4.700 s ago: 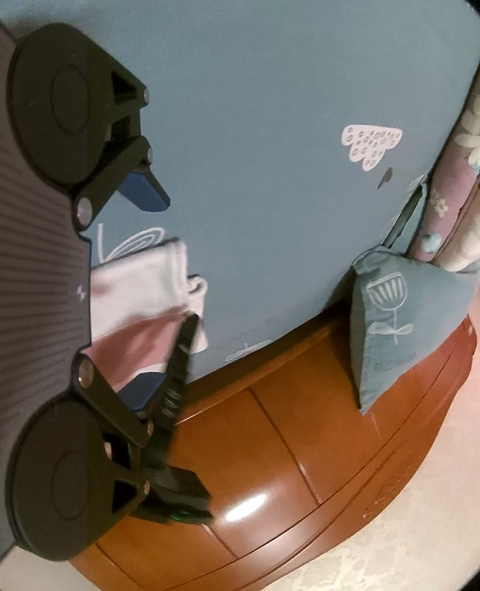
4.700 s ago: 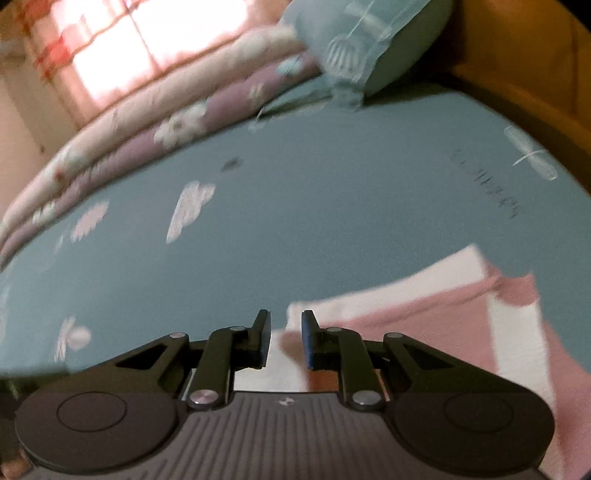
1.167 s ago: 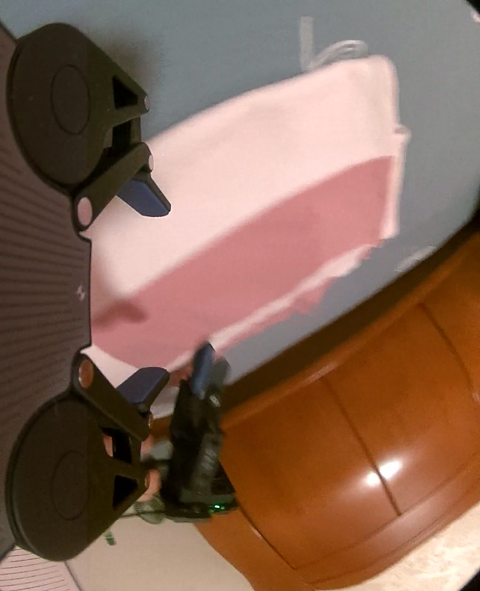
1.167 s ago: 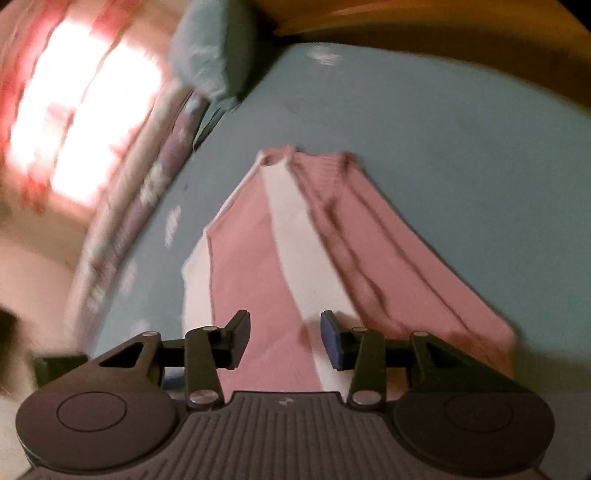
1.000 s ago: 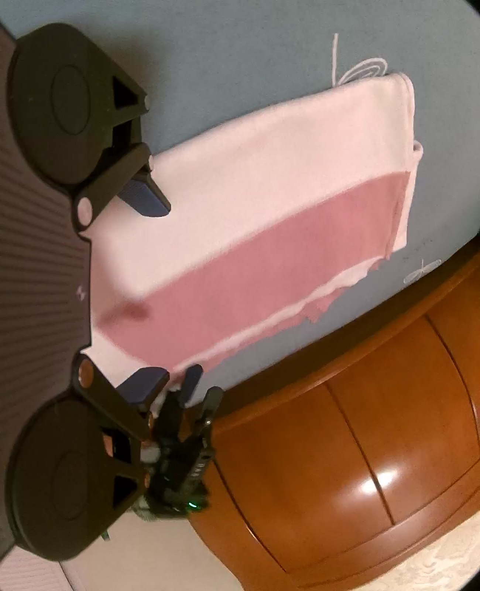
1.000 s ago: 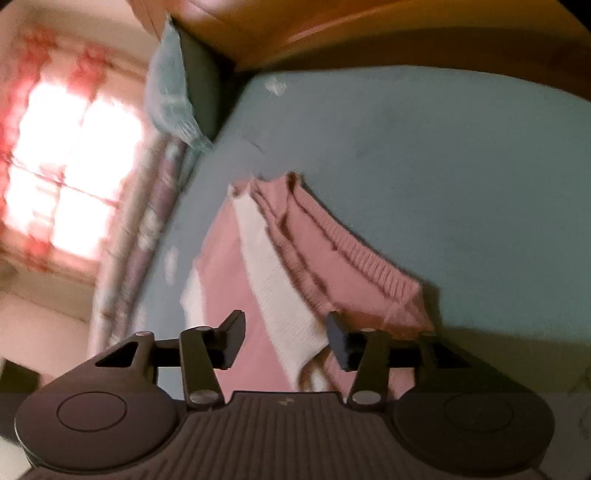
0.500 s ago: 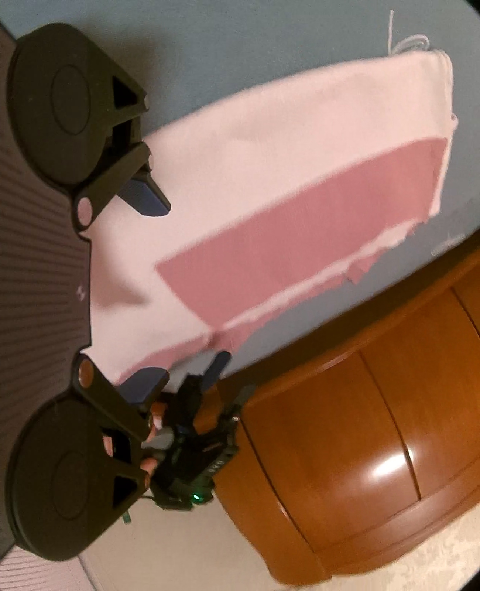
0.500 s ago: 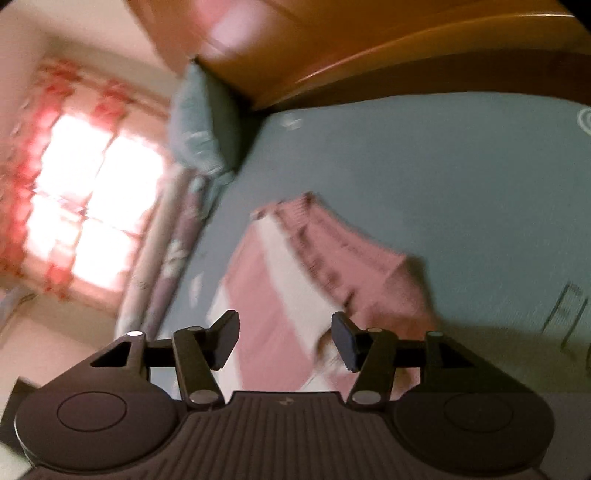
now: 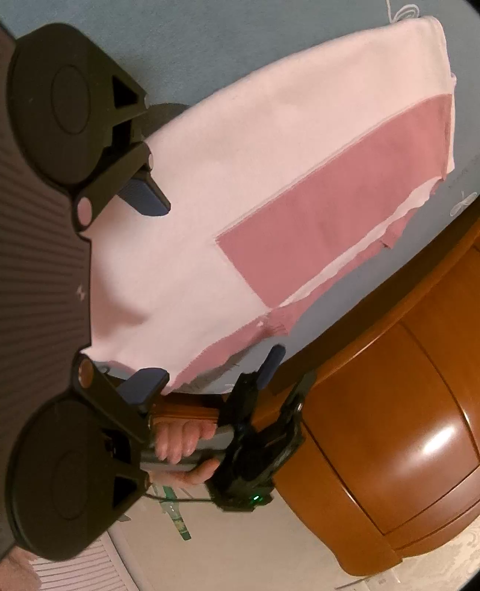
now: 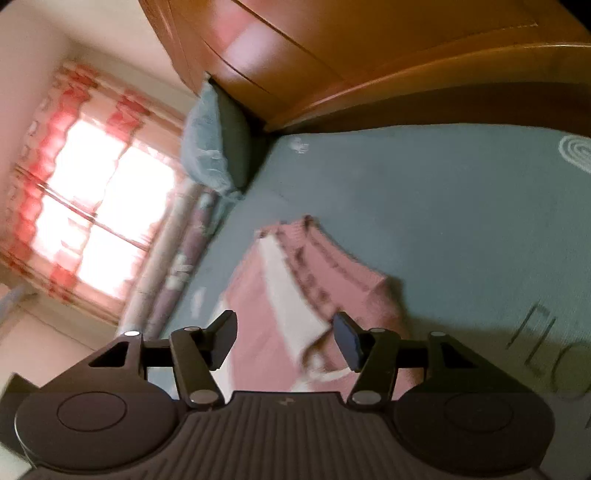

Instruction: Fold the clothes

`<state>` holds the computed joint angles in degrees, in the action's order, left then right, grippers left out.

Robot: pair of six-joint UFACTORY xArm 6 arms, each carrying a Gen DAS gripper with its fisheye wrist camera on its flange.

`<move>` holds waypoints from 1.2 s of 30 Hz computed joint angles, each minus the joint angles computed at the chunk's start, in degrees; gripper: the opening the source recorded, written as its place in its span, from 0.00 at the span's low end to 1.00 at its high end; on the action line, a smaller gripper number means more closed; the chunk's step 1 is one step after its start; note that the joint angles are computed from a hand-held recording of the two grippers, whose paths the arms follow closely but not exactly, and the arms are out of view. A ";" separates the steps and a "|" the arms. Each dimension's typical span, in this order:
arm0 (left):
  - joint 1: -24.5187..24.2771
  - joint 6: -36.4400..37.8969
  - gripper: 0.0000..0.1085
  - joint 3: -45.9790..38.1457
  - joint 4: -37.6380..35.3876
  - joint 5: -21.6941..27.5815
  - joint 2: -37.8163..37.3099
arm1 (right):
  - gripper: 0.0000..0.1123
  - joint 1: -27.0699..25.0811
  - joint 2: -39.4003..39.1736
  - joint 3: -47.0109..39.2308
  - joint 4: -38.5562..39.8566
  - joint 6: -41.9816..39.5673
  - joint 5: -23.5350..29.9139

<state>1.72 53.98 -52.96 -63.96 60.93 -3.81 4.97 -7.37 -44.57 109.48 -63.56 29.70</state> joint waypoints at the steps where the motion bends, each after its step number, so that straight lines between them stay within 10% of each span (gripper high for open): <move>1: 0.32 -0.03 0.82 0.91 0.55 0.21 -1.18 | 0.56 -0.42 1.89 -1.12 -0.78 1.07 -0.05; 9: 0.99 2.59 0.82 4.11 1.88 -0.24 -5.99 | 0.51 -0.15 6.83 -6.23 9.40 -5.87 -6.70; 12: 0.55 2.87 0.82 4.00 1.55 -1.11 -5.61 | 0.54 -0.54 5.05 -3.98 4.71 -3.92 -1.74; 19: 0.02 2.86 0.82 4.47 2.34 -2.61 -6.10 | 0.54 1.73 8.25 -9.23 1.20 -1.52 -8.95; 33: -0.19 5.43 0.82 4.35 2.69 -2.88 -4.80 | 0.53 6.04 40.72 -50.73 -38.17 32.61 -4.15; 36: 0.30 6.57 0.82 4.38 2.29 -2.34 -4.46 | 0.35 6.08 42.07 -51.21 -42.78 36.47 -7.53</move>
